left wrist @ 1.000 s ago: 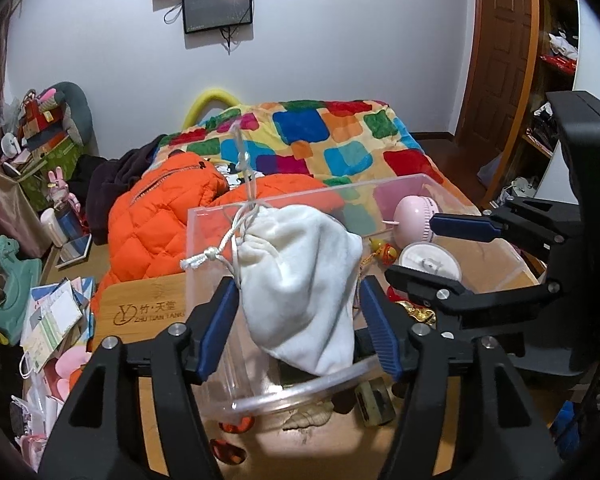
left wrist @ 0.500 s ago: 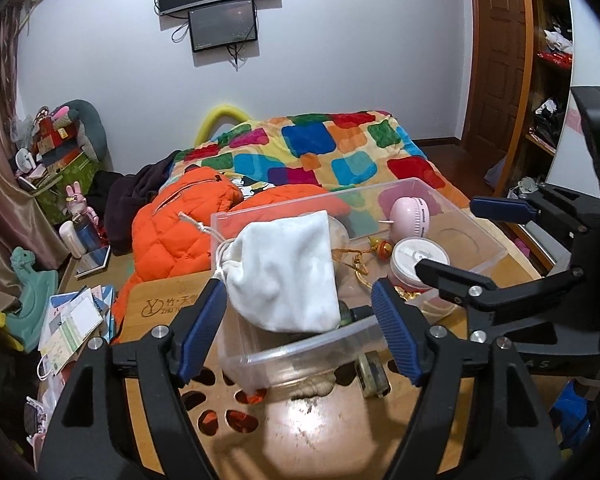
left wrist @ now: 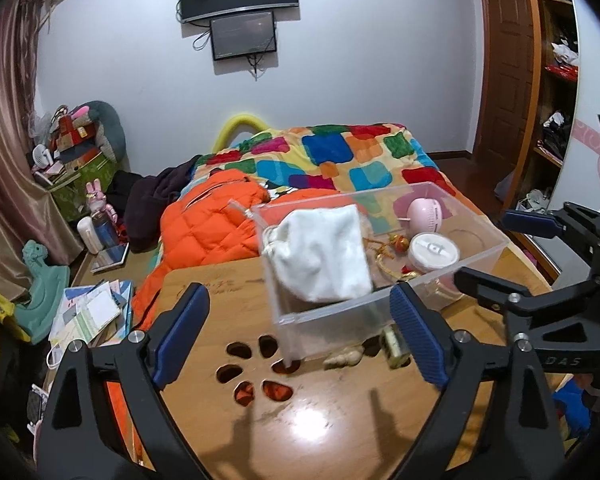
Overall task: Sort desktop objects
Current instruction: 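Move the right gripper to the green block while the left approaches the seashell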
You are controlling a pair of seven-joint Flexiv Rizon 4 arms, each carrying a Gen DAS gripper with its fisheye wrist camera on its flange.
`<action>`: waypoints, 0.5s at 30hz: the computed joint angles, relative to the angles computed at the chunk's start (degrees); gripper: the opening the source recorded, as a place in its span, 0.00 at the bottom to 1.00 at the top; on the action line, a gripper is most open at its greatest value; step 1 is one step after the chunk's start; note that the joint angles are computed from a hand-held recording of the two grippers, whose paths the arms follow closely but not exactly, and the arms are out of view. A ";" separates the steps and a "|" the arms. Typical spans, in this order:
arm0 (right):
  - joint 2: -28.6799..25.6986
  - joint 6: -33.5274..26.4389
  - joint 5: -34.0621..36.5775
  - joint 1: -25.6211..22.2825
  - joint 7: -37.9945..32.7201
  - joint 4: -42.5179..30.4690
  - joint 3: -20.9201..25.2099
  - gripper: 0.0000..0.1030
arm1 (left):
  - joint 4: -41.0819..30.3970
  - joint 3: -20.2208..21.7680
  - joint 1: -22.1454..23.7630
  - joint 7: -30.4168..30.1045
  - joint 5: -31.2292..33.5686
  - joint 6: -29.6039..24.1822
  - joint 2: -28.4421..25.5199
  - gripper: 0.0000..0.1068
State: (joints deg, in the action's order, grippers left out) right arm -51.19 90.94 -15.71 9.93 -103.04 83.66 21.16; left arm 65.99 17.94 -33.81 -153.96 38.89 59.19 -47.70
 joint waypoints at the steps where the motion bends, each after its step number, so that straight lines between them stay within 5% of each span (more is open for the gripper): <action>1: 0.21 0.21 0.15 0.08 0.08 0.52 -0.06 0.79 | 1.03 0.02 0.05 -0.67 0.01 0.58 0.33 0.86; 15: -1.77 -4.20 0.96 0.24 -0.24 1.55 1.99 0.78 | 8.45 -2.61 3.65 2.40 -7.59 6.76 -0.45 0.86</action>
